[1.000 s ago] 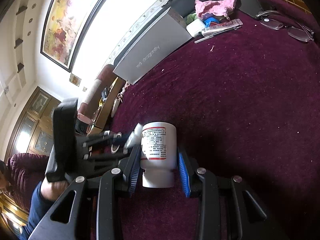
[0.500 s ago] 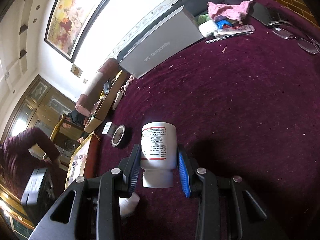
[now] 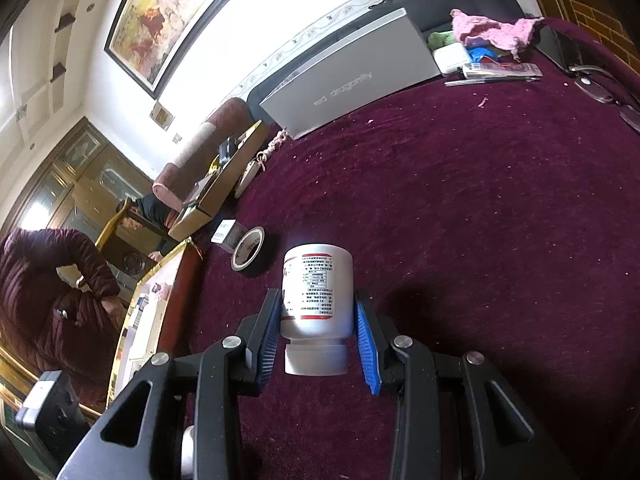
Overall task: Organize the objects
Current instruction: 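Carry both white pill bottles over the white tray with both tools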
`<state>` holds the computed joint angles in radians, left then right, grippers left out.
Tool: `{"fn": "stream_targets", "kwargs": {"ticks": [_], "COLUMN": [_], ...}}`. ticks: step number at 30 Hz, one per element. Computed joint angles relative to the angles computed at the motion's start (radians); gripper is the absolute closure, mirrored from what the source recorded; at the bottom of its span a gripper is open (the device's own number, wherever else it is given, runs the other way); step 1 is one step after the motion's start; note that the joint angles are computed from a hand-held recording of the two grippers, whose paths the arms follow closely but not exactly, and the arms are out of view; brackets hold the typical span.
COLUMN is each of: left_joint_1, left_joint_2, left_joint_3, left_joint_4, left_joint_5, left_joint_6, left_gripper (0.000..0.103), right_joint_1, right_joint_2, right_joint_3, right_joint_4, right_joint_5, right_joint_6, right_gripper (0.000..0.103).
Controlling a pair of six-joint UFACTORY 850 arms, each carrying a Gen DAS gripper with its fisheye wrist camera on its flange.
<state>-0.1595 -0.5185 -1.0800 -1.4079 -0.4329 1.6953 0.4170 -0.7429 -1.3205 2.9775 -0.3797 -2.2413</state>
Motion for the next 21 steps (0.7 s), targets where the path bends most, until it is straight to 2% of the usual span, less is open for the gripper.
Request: {"fn": "stream_targets", "kwargs": {"ticks": [6,8,21], "left_joint_1": [0.062,0.078,0.197], "left_joint_2": [0.065,0.081,0.125], "left_joint_3": [0.074,0.091,0.132], "left_joint_4": [-0.116,-0.129,-0.207], "left_joint_5": [-0.067,-0.09,-0.216], "left_joint_6": [0.143,0.16,0.252], "left_gripper": [0.07,0.07,0.07], "right_joint_1": [0.02,0.025,0.138], "right_joint_2": [-0.021,-0.027,0.022], "right_joint_3": [-0.038,-0.047,-0.049], "right_joint_4": [0.029,0.016,0.05], "right_joint_5": [0.045,0.052,-0.007], "right_joint_6": [-0.071,-0.041,-0.047], "right_gripper": [0.068,0.068,0.068]}}
